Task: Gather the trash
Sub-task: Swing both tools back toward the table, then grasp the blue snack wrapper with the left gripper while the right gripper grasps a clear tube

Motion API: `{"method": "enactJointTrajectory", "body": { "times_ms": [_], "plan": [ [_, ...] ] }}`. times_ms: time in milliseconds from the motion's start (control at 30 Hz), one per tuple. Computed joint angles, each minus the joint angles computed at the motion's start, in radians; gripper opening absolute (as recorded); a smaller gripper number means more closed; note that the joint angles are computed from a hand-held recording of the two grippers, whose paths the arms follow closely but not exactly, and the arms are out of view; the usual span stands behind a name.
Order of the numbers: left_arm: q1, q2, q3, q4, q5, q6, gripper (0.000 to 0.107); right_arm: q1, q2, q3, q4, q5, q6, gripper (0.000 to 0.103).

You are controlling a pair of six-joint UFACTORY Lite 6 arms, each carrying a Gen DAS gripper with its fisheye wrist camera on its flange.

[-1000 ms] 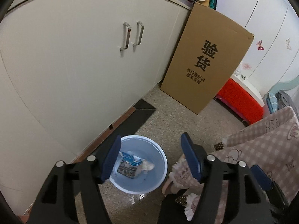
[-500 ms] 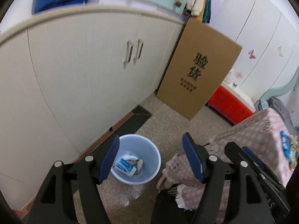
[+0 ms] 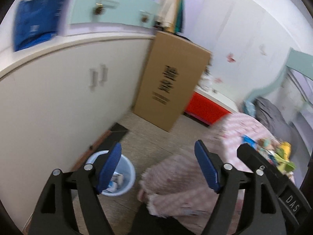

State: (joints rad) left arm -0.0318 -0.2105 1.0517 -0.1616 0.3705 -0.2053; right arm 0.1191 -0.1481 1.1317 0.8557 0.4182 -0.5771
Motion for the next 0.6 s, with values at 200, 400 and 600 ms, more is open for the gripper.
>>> {"method": "enactJointTrajectory", "body": {
  "times_ms": [200, 400, 600],
  "plan": [
    [-0.235, 0.222, 0.241, 0.089, 0.063, -0.131, 0.075, -0.316, 0.016, 0.069, 0.031, 0.193, -0.117, 0.068],
    [-0.394, 0.515, 0.581, 0.175, 0.168, -0.199, 0.075, -0.531, 0.16, 0.214, 0.041, 0.344, -0.185, 0.056],
    [-0.438, 0.817, 0.956, 0.168, 0.329, -0.19, 0.075, -0.596, 0.272, 0.322, 0.013, 0.394, -0.179, 0.054]
  ]
}}
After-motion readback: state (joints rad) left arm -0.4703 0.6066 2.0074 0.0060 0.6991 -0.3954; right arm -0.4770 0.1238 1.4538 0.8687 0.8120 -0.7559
